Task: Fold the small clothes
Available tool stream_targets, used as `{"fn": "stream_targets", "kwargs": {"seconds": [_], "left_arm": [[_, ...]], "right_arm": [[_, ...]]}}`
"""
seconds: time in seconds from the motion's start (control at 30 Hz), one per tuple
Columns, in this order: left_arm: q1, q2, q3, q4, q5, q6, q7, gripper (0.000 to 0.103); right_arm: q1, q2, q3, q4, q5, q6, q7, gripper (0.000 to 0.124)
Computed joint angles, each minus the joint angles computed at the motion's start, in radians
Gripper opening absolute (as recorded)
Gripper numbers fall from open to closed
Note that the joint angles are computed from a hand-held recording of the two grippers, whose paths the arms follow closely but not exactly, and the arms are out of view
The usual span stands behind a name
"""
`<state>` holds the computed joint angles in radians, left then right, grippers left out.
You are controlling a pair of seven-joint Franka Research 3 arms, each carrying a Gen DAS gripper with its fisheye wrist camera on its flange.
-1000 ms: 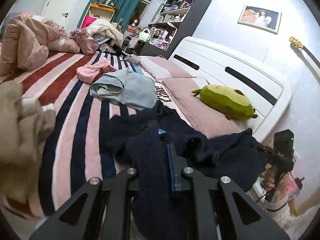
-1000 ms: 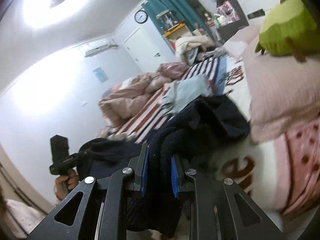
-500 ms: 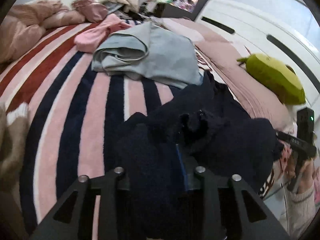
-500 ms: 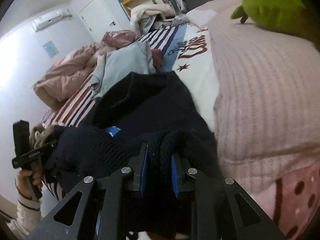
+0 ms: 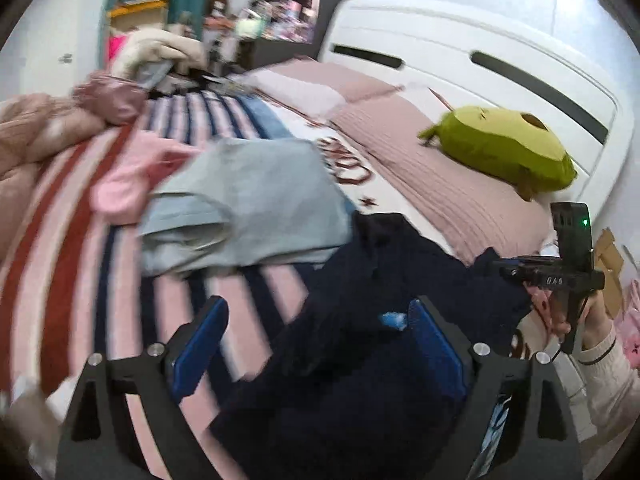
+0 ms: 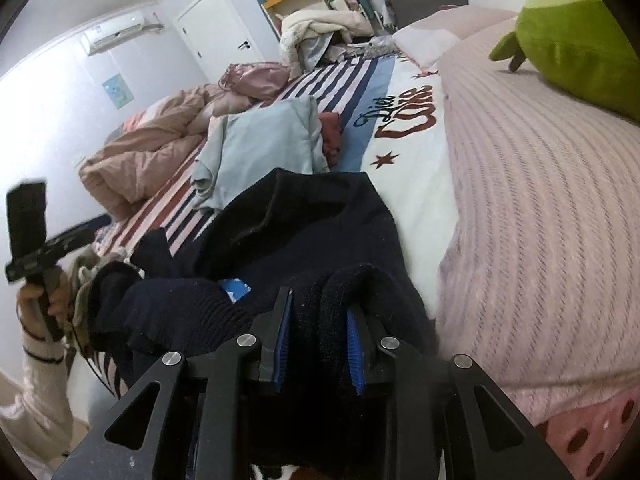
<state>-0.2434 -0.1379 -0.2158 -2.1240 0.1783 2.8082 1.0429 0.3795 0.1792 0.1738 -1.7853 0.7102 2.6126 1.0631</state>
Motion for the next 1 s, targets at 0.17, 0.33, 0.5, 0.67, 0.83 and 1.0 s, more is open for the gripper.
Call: {"fn": "stream_targets", "kwargs": {"seconds": [0.17, 0.33, 0.5, 0.67, 0.83, 1.0], "left_arm": [[-0.016, 0.265, -0.022, 0.282, -0.123, -0.195, 0.205, 0.089], [-0.026, 0.374, -0.026, 0.399, -0.076, -0.382, 0.203, 0.031], [-0.047, 0.307, 0.042, 0.327, 0.168, -0.313, -0.055, 0.009], [-0.022, 0.359, 0.051, 0.377, 0.278, -0.385, -0.146, 0.010], [0.010, 0.330, 0.040, 0.333, 0.243, -0.339, -0.162, 0.047], [0.035, 0.118, 0.021, 0.124, 0.216, -0.169, -0.157, 0.078]], "right_arm": [[0.010, 0.005, -0.001, 0.003, -0.043, 0.000, 0.003, 0.021], [-0.002, 0.010, 0.001, 0.015, -0.023, -0.033, -0.027, 0.021], [-0.003, 0.008, 0.002, 0.013, -0.009, -0.027, -0.051, 0.021], [0.005, 0.035, -0.005, 0.037, -0.030, -0.012, -0.018, 0.021], [0.012, 0.055, -0.009, 0.059, -0.097, -0.016, 0.048, 0.024], [-0.008, 0.015, -0.002, 0.054, -0.094, -0.097, 0.007, 0.053]]}}
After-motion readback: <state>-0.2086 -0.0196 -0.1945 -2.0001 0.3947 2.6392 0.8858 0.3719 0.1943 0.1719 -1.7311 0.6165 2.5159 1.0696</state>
